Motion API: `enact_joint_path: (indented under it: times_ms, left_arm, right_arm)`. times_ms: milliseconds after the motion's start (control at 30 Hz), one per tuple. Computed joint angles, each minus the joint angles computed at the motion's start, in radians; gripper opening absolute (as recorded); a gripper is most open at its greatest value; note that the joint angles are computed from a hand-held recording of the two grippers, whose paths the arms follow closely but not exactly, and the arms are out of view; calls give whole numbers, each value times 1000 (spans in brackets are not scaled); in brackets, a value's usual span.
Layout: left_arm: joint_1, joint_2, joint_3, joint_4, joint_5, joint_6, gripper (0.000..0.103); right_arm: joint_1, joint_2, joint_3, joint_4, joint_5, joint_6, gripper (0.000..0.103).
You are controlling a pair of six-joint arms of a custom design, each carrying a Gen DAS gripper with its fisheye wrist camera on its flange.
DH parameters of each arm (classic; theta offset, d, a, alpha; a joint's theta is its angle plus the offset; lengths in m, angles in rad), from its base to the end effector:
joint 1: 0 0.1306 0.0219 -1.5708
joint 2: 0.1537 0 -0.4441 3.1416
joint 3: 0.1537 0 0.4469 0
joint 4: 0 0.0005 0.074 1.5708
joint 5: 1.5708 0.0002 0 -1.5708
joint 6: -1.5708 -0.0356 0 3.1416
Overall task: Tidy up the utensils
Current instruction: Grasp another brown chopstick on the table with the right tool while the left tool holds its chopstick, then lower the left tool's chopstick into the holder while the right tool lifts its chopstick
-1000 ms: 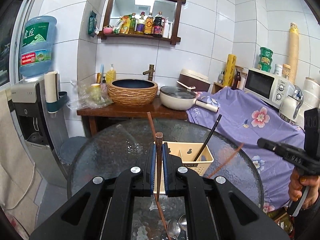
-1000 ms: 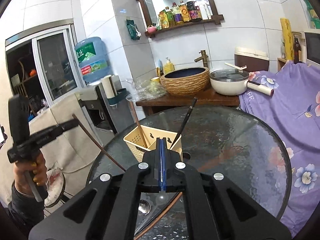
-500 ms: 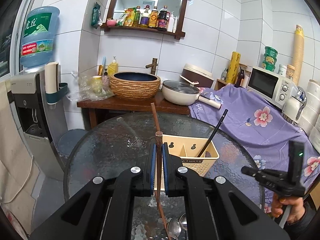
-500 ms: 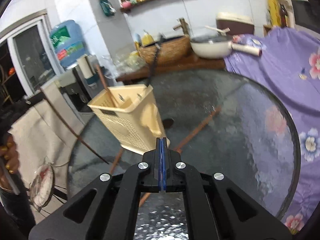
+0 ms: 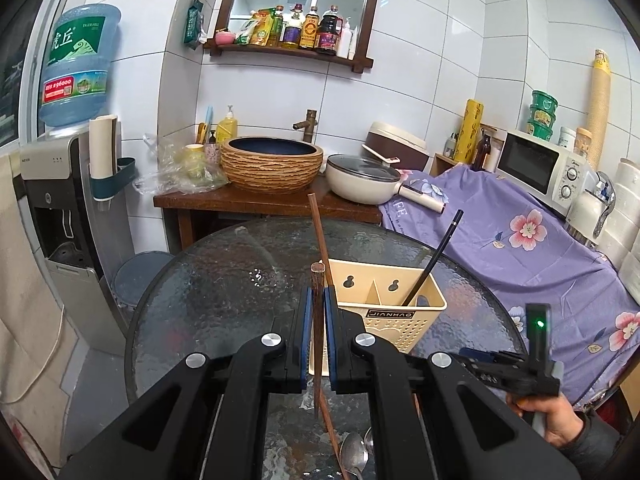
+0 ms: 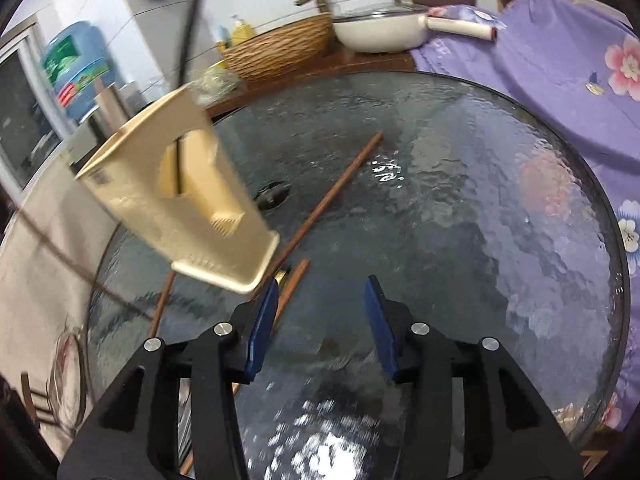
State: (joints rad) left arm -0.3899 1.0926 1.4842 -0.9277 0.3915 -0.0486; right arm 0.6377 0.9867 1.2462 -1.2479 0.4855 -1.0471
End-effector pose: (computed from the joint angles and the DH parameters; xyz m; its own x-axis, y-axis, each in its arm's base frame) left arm 0.3509 -0.1594 0.6673 -0.4401 0.2294 -0.8682 0.6770 0.7200 -0.1529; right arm 0.2724 0.1806 0.5607 -0.6130 0.4991 -0.6125 0.4209 0.8623 0.2814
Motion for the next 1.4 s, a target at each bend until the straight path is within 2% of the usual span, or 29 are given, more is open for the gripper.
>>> enact_joint_path:
  times_ms: [267, 533, 733, 933, 1067, 1167, 1300, 1400]
  left_arm:
    - [1, -5, -9, 12, 6, -4, 6]
    - [20, -10, -4, 25, 29, -14, 6]
    - [21, -16, -1, 39, 38, -25, 6]
    - [5, -23, -10, 51, 26, -37, 6]
    - [-3, -21, -10, 56, 22, -28, 6]
    - [-5, -20, -9, 56, 20, -27, 6]
    - [-9, -20, -9, 57, 15, -24, 6]
    - [-13, -15, -5, 58, 13, -13, 6]
  right_arm:
    - [-219, 55, 20, 33, -104, 49, 45]
    - [-378, 191, 94, 49, -177, 112, 32]
    - [-421, 289, 165, 28, -210, 151, 24]
    - [-406, 347, 222, -60, -145, 177, 12]
    - [-393, 371, 246, -100, -109, 202, 12]
    - [-403, 347, 223, -71, -134, 178, 10]
    - [-423, 285, 164, 17, -202, 149, 8]
    - [-432, 241, 140, 62, -207, 143, 7]
